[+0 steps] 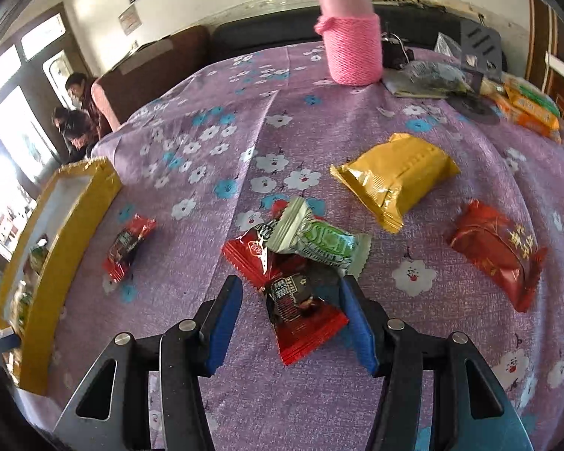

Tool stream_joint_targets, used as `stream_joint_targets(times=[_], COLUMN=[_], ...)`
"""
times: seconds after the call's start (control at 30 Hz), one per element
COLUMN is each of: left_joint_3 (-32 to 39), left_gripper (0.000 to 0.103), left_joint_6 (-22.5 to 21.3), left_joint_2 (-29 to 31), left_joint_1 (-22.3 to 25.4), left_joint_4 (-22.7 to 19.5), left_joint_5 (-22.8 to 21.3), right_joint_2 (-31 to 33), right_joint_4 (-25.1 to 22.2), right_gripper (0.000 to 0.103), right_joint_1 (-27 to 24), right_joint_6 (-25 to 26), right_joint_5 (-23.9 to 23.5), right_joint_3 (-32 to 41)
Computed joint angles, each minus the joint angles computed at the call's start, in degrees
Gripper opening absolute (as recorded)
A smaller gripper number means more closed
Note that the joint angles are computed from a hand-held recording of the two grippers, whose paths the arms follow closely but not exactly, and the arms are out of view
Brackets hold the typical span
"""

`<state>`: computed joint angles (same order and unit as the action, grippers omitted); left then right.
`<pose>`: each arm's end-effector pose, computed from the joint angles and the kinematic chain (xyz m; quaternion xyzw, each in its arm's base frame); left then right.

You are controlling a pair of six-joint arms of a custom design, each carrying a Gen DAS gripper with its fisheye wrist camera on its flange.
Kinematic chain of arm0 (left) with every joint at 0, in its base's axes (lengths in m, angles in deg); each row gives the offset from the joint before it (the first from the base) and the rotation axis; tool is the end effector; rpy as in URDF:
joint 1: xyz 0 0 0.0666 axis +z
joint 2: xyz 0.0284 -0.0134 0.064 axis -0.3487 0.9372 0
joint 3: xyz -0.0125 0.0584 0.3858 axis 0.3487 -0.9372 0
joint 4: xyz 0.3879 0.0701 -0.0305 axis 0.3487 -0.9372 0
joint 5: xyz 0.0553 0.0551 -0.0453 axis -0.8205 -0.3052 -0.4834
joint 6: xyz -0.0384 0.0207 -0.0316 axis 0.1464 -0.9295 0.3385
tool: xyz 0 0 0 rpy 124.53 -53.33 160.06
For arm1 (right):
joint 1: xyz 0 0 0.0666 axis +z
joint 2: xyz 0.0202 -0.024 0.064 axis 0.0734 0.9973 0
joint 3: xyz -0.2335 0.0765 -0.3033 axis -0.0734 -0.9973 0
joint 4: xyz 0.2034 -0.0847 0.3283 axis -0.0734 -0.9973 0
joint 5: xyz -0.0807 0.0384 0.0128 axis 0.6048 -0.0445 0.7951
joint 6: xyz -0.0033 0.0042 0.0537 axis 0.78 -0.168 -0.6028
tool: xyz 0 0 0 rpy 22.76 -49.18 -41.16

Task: Organize snacks
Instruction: 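Grasp a red chocolate wrapper with the left tool while the right tool grasps another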

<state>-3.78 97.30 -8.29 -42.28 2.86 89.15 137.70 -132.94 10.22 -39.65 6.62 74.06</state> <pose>0.3913 -0.1720 0.4274 0.1721 0.9189 -0.2530 0.2489 0.4432 0.0460 0.3852 0.0865 0.9469 0.0577 0.3043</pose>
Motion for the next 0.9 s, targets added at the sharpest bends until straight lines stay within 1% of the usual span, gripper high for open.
stream_joint_targets(times=[0.03,0.13,0.27,0.37,0.4,0.53,0.6,0.63,0.67,0.73,0.77,0.8,0.83,0.87,0.9], left_joint_3=[1.59,6.03,12.54,16.44,17.73,21.21,22.09,22.65,23.16,24.01,23.28,22.80,22.64,22.52,22.18], left_gripper=[0.066,0.066,0.066,0.066,0.066,0.066,0.066,0.066,0.066,0.066,0.060,0.043,0.035,0.024,0.024], left_joint_6=[-0.88,-2.44,-4.25,-4.99,-5.39,-7.73,-8.91,-9.49,-9.89,-11.03,-12.25,-13.14,-13.24,-13.37,-13.80], left_joint_2=[1.43,5.81,12.43,16.50,17.88,21.92,23.30,24.11,24.82,26.12,25.69,25.28,24.93,24.74,24.36], left_joint_1=[-1.11,-3.59,-5.74,-6.64,-6.92,-7.70,-7.75,-7.61,-7.61,-7.84,-8.36,-8.52,-8.61,-8.83,-9.18], left_joint_4=[-0.24,-1.96,-4.55,-5.53,-5.95,-6.63,-6.29,-6.34,-6.68,-7.81,-6.37,-5.79,-6.00,-6.14,-6.15], left_joint_5=[-1.71,-5.08,-7.92,-10.26,-11.25,-16.21,-17.24,-17.64,-18.17,-19.08,-20.62,-20.32,-19.22,-19.78,-20.32], right_joint_2=[-0.02,-0.38,-1.21,-2.12,-2.39,-3.17,-3.35,-3.37,-3.36,-3.38,-3.42,-3.52,-3.57,-3.54,-3.57], right_joint_4=[0.14,0.47,0.54,0.53,0.61,0.62,0.54,0.41,0.07,-0.07,-0.12,-0.09,-0.17,-0.18,0.06], right_gripper=[0.056,0.035,0.029,0.022,0.021,0.017,0.015,0.011,0.009,0.009,0.009,0.009,0.010,0.014,0.014], right_joint_1=[0.18,-0.33,-1.18,-1.46,-1.53,-1.62,-1.78,-1.79,-1.63,-1.63,-1.69,-1.76,-2.04,-2.33,-2.85], right_joint_6=[0.03,-0.72,-0.64,-0.76,-0.80,-0.82,-0.84,-0.77,-0.53,-0.44,-0.41,-0.49,-0.63,-0.71,-1.22], right_joint_5=[0.18,-0.10,-2.31,-3.65,-4.05,-4.92,-5.81,-6.09,-6.27,-7.35,-7.94,-8.35,-9.18,-10.04,-11.04], right_joint_3=[-0.03,-0.49,-1.09,-1.30,-1.37,-1.42,-1.37,-1.31,-1.13,-0.98,-0.95,-0.99,-0.99,-1.03,-1.26])
